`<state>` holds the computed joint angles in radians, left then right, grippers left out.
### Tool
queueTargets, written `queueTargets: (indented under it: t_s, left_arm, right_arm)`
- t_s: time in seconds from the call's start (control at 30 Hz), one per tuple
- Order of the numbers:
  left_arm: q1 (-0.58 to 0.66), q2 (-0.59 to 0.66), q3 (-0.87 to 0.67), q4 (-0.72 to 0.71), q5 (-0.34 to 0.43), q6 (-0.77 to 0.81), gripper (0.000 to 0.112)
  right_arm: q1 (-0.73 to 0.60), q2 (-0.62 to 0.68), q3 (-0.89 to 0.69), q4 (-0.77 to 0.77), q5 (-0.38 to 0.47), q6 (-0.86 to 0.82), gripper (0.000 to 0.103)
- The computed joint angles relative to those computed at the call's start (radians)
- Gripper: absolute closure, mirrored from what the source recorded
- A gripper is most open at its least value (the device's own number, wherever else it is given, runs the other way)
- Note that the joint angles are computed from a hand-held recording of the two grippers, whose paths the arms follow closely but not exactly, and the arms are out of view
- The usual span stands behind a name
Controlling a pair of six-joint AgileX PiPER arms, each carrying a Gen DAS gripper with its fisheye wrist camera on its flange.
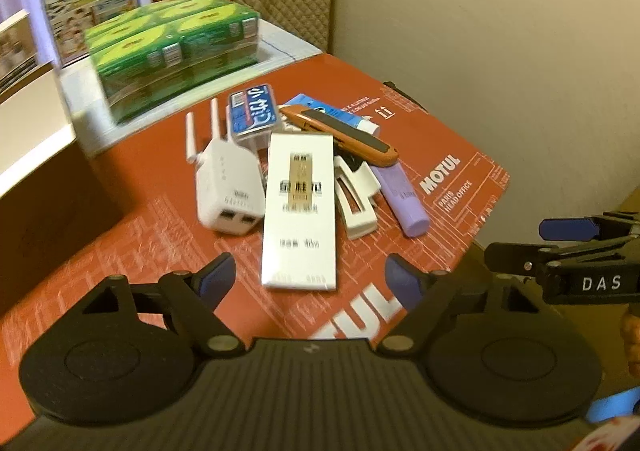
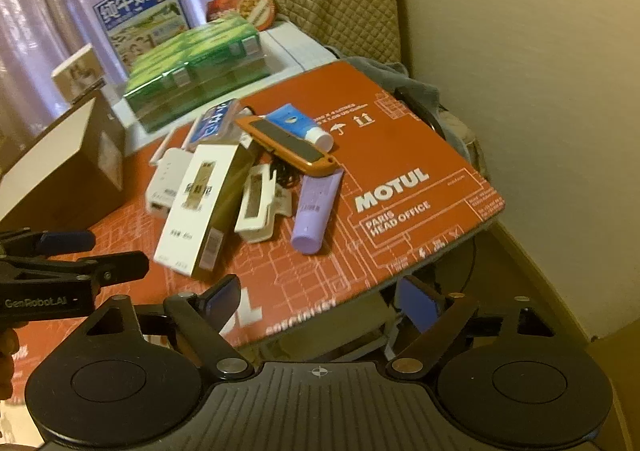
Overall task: Organize rigid objects
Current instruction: 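Grasp the lavender tube with the right gripper while the left gripper grasps the white gold-print box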
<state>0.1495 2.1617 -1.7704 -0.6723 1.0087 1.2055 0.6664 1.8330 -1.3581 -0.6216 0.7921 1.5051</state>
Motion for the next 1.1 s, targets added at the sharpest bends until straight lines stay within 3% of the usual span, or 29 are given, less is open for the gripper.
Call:
queueTargets:
  t_s: [0.27, 0.5, 0.87, 0.93, 1.0, 1.1]
  left_arm:
    - [-0.049, 0.206, -0.302, 0.040, 0.111, -0.032, 0.041]
    - [-0.084, 0.320, -0.470, 0.081, 0.147, -0.060, 0.043]
    - [-0.136, 0.339, -0.472, 0.144, 0.079, -0.125, 0.043]
    - [-0.143, 0.345, -0.477, 0.158, 0.074, -0.147, 0.045]
    - [-0.149, 0.349, -0.479, 0.169, 0.069, -0.164, 0.049]
    - [-0.157, 0.349, -0.470, 0.183, 0.056, -0.183, 0.052]
  right_arm:
    - [-0.045, 0.136, -0.145, 0.011, 0.038, 0.012, 0.038]
    - [-0.070, 0.230, -0.236, 0.031, 0.036, -0.025, 0.049]
    - [-0.166, 0.305, -0.276, 0.112, -0.058, -0.210, 0.059]
    - [-0.182, 0.325, -0.291, 0.142, -0.068, -0.259, 0.062]
    - [-0.192, 0.336, -0.292, 0.166, -0.084, -0.291, 0.075]
    - [-0.202, 0.324, -0.254, 0.179, -0.130, -0.316, 0.077]
